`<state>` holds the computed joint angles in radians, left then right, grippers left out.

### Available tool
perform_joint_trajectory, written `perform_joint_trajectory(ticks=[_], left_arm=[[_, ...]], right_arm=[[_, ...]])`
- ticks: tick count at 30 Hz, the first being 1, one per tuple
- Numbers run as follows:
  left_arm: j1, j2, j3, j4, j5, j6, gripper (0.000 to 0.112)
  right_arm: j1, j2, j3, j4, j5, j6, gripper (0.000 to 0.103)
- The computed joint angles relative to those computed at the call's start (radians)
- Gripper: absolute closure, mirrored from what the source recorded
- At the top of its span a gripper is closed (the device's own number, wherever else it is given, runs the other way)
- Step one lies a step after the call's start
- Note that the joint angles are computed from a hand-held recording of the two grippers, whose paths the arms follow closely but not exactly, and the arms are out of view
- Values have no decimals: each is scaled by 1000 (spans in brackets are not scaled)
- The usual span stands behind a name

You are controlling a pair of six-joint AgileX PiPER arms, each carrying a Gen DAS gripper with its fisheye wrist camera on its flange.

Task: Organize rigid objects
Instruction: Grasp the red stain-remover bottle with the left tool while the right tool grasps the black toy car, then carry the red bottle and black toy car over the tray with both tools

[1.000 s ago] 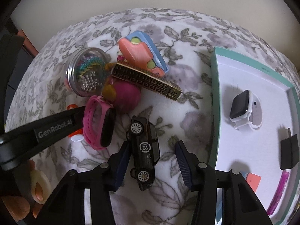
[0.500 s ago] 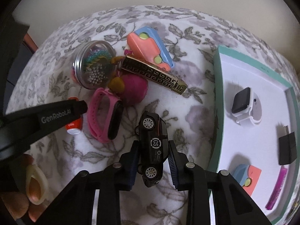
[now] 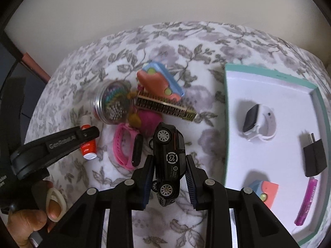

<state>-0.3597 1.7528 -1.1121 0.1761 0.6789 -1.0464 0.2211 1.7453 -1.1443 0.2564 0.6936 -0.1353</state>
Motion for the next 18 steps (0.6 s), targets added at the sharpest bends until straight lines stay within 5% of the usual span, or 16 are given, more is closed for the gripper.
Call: perform_joint_trajectory(ticks=[18], left_arm=[[-83,-230,-49,130,-4,-112,83]], right_arm=[[-153,-280,-27,48,70,-31,72]])
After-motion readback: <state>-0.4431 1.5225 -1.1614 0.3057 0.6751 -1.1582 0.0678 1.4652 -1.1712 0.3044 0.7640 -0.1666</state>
